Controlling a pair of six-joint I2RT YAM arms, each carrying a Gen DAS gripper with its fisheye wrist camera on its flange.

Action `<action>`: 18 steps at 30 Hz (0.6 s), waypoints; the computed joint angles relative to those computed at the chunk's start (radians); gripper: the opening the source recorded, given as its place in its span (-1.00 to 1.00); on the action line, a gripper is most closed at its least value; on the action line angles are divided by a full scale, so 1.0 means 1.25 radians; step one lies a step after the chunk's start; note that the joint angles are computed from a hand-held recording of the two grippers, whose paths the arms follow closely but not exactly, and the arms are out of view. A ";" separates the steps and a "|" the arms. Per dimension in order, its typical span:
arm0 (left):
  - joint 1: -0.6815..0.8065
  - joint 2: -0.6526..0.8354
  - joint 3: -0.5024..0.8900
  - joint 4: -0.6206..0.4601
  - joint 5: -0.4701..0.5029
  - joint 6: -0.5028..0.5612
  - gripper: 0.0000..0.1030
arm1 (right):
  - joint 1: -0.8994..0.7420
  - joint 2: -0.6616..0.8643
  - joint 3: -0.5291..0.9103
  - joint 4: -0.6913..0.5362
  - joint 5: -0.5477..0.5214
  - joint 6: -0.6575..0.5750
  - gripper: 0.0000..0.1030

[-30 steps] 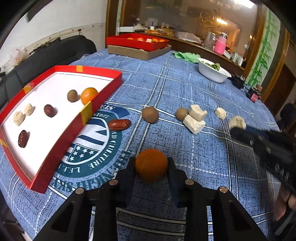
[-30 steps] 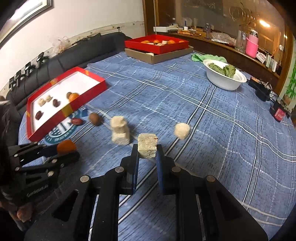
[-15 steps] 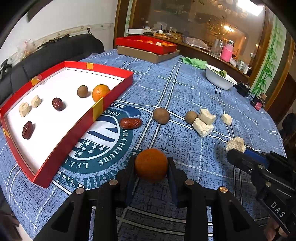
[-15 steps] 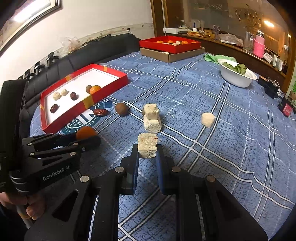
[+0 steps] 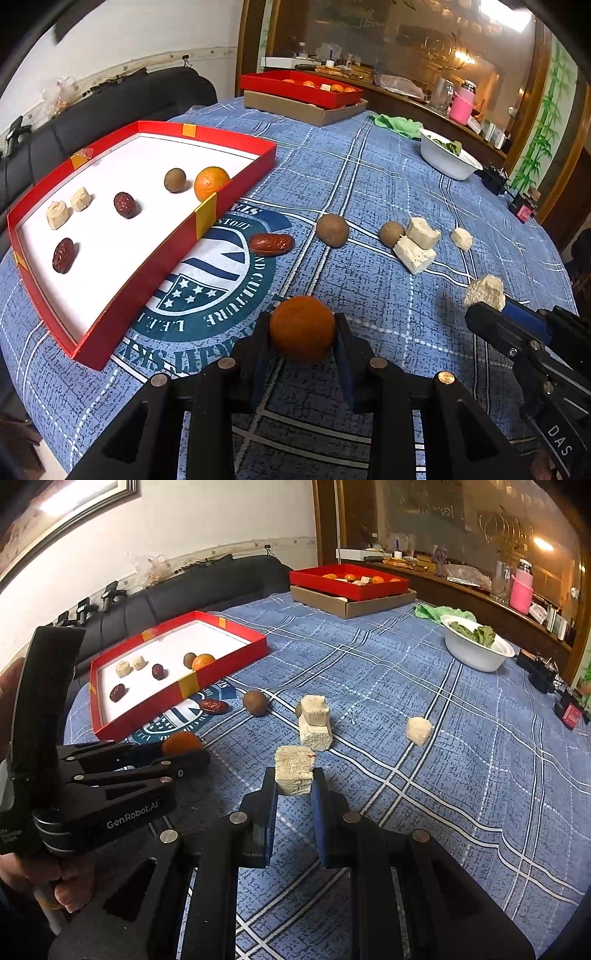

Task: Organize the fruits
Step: 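Lift the held cube and fuzzy orange ball and carry them toward the red tray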

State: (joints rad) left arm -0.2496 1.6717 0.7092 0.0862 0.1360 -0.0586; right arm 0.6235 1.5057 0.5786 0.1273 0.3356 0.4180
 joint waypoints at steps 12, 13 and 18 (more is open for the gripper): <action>0.028 -0.008 -0.013 0.014 0.045 -0.021 -0.39 | 0.006 0.036 0.019 -0.013 0.022 0.001 -0.69; 0.030 -0.009 -0.014 0.016 0.045 -0.022 -0.39 | 0.006 0.038 0.020 -0.013 0.023 0.001 -0.69; 0.029 -0.011 -0.017 0.020 0.043 -0.028 -0.39 | 0.007 0.041 0.022 -0.014 0.027 0.001 -0.69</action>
State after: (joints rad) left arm -0.2136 1.6577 0.6877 0.1114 0.1900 -0.0938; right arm 0.6321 1.5576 0.6063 0.1097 0.3690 0.4195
